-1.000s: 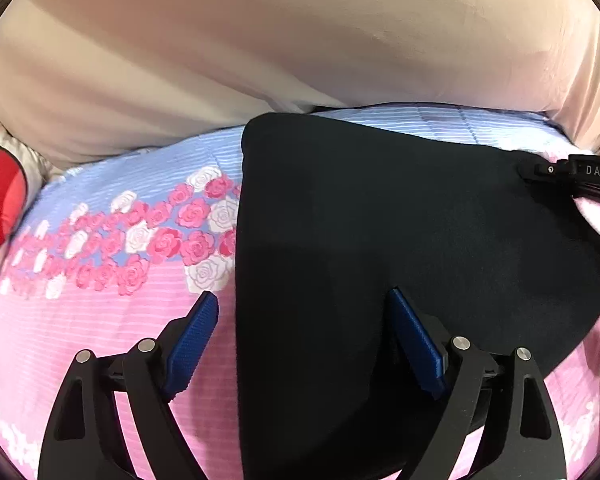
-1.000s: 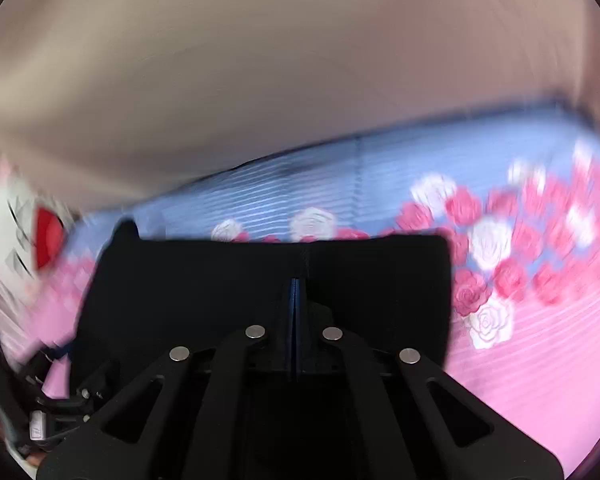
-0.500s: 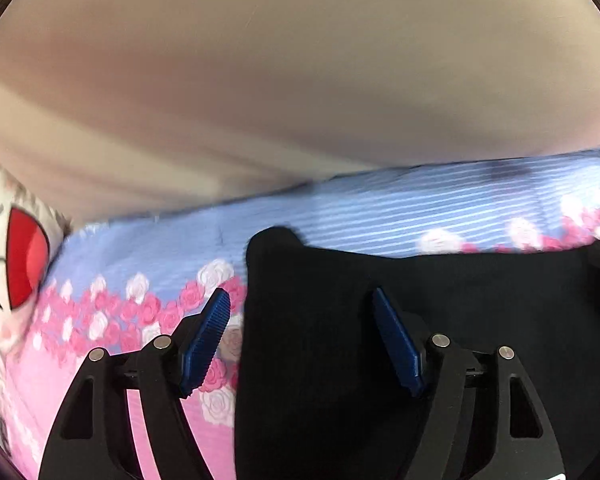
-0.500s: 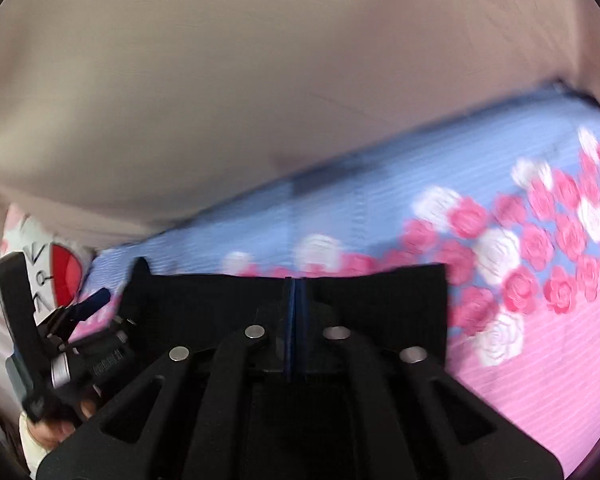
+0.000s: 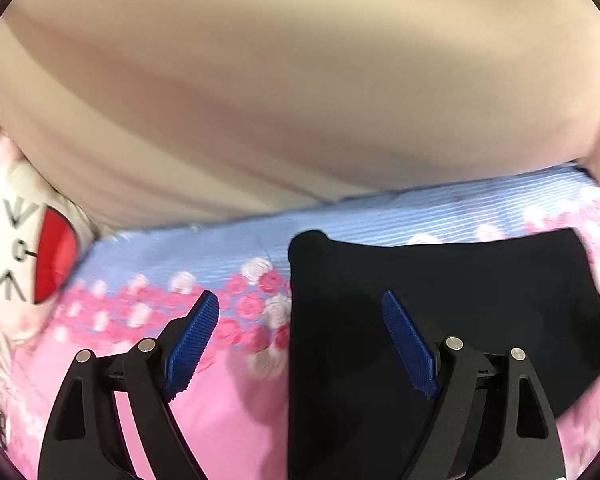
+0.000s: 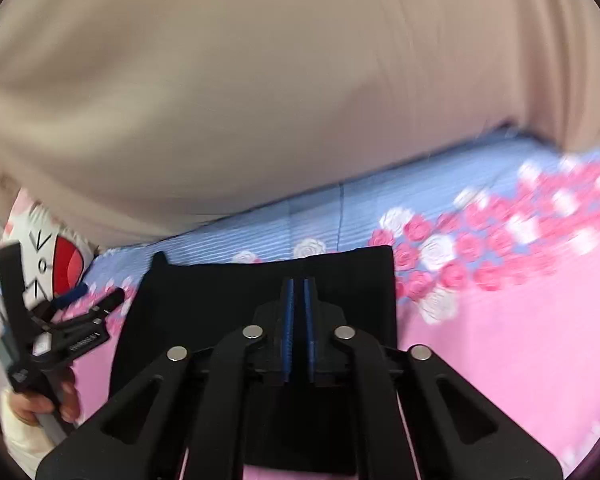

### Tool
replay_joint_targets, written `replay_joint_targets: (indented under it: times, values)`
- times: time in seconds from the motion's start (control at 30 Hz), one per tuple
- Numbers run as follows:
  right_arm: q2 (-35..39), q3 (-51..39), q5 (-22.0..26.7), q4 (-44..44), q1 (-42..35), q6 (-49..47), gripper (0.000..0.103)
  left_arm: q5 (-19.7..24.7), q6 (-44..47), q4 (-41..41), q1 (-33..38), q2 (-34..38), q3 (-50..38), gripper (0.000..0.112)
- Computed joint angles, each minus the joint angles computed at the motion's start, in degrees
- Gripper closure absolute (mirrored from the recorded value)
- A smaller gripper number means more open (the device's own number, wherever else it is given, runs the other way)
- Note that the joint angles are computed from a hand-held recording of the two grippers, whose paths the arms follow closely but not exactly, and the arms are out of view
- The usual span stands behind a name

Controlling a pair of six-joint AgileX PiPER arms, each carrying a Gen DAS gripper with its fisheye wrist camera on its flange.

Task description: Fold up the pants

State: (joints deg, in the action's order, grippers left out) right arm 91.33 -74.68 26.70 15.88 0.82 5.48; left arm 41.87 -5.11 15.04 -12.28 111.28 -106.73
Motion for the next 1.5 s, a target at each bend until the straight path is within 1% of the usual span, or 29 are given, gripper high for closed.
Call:
replay_joint_targets:
  times: [0.03, 0.1, 0.17, 0.23, 0.3, 0.37, 0.43, 0.57, 0.67, 0.8, 0.97, 1.17, 1.27, 1.33, 1.4, 1.5]
  values:
    - [-3.62, 2.87, -0.4, -5.4, 1.35, 5.73, 0.096, -1.41, 0.27, -0.79, 0.12, -3.45, 3.99, 0.031]
    - [-9.28, 7.48, -1.55, -11.83, 3.9, 12.76, 0.096, -3.35, 2.77, -4.31, 0.45, -10.46, 11.85, 0.03]
    - [-14.28, 11.54, -2.01, -21.96, 7.41, 23.85, 0.096, -3.88, 0.81, -2.91, -0.86, -15.51, 17.33, 0.03]
    - [-17.9, 14.34, -1.13, -32.69, 11.6, 35.31, 0.095, -4.21, -0.6, -2.44, -1.83, -20.31, 22.99, 0.03]
    - [-20.78, 16.47, 1.52, -43.05, 16.26, 45.77, 0.095, -3.83, -0.5, -3.44, -2.23, -23.47, 26.75, 0.03]
    - [-23.01, 17.67, 5.28, -50.69, 20.97, 53.18, 0.095, -3.77, -0.49, -4.82, -2.5, -25.98, 30.06, 0.03]
    - [-23.83, 18.36, 8.34, -54.84, 24.64, 57.83, 0.095, -4.25, -1.39, -4.58, -2.76, -27.73, 32.67, 0.03]
    - [-25.4, 19.78, 11.39, -58.03, 29.64, 62.77, 0.095, -5.32, -4.71, -1.82, -3.32, -30.76, 36.78, 0.03]
    - [-25.7, 19.97, 14.4, -60.45, 33.28, 65.62, 0.095, -5.5, -4.25, -3.17, -3.08, -32.99, 39.37, 0.03]
    - [-26.19, 20.17, 16.61, -61.85, 37.02, 67.85, 0.095, -5.76, -4.92, -2.76, -3.2, -35.38, 41.71, 0.03]
    - [-26.14, 18.73, 21.96, -66.02, 42.57, 71.41, 0.095, -5.94, -5.5, -1.64, -3.52, -38.7, 43.74, 0.03]
    - [-25.14, 17.55, 23.64, -67.84, 44.85, 72.63, 0.095, -6.05, -4.54, -2.63, -2.19, -40.29, 44.74, 0.03]
    - [-24.61, 17.3, 24.24, -68.64, 45.52, 73.04, 0.088, -6.17, -4.26, -3.14, -1.5, -40.41, 44.92, 0.03]
    - [-24.48, 17.2, 24.82, -69.35, 46.15, 73.62, 0.077, -6.15, -3.64, -3.7, -1.01, -40.47, 44.89, 0.03]
    - [-24.29, 17.12, 26.03, -70.77, 47.13, 74.75, 0.071, -6.21, -3.98, -3.24, -1.1, -40.61, 44.99, 0.03]
    - [-24.34, 17.09, 26.24, -71.0, 47.19, 74.56, 0.07, -6.25, -3.34, -3.74, -0.96, -40.6, 44.93, 0.03]
